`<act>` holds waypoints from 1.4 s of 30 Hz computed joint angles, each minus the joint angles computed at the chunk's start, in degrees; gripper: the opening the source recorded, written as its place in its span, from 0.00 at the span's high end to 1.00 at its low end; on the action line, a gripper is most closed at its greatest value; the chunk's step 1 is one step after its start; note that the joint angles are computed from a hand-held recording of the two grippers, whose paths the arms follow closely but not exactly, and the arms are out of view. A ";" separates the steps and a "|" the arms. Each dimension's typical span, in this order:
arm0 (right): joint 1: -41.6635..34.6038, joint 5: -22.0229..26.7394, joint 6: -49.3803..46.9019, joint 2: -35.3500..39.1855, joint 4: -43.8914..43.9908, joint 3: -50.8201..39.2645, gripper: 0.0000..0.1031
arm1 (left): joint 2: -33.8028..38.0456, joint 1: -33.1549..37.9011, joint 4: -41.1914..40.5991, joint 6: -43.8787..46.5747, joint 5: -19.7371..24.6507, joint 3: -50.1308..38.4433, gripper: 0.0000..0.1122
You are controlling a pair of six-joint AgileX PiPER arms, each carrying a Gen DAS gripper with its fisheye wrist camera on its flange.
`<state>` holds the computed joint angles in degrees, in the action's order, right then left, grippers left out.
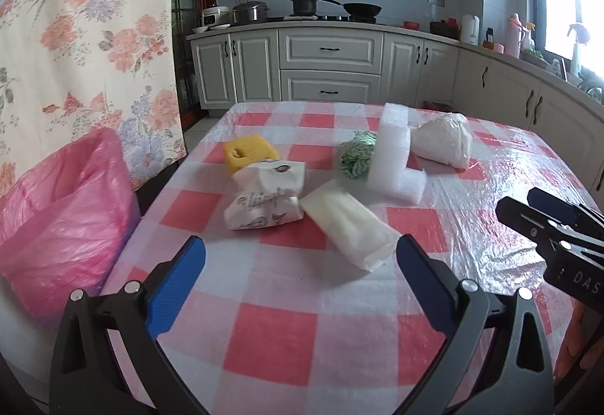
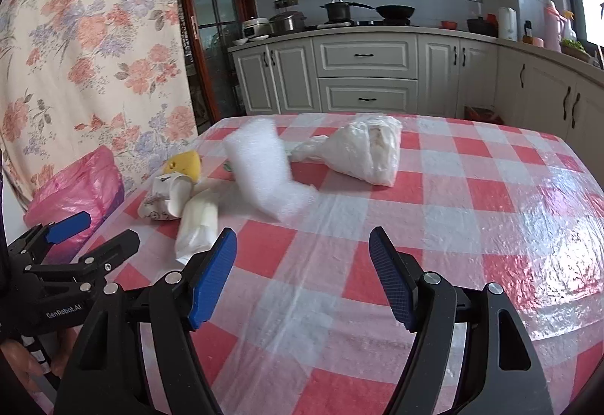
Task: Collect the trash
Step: 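Move both tools back over the table items, then grasp the white paper strip with the left gripper while the right grasps the white plastic bag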
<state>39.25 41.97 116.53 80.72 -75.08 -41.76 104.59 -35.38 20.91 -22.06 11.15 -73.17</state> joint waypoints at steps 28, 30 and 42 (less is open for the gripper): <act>-30.55 -23.84 -23.22 6.95 9.73 -6.68 0.34 | 24.62 -4.94 -8.68 0.39 27.31 -37.62 0.42; -31.63 -24.82 -27.65 8.44 12.90 -8.52 0.34 | 24.64 -4.95 -8.44 0.60 27.33 -37.81 0.50; -35.74 -26.14 -56.39 19.05 37.58 -21.87 0.25 | 23.30 -4.44 -12.24 4.39 24.95 -35.60 0.68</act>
<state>3.52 15.83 60.14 99.77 -37.50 -63.63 127.89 -39.82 8.67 -17.67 36.10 -108.77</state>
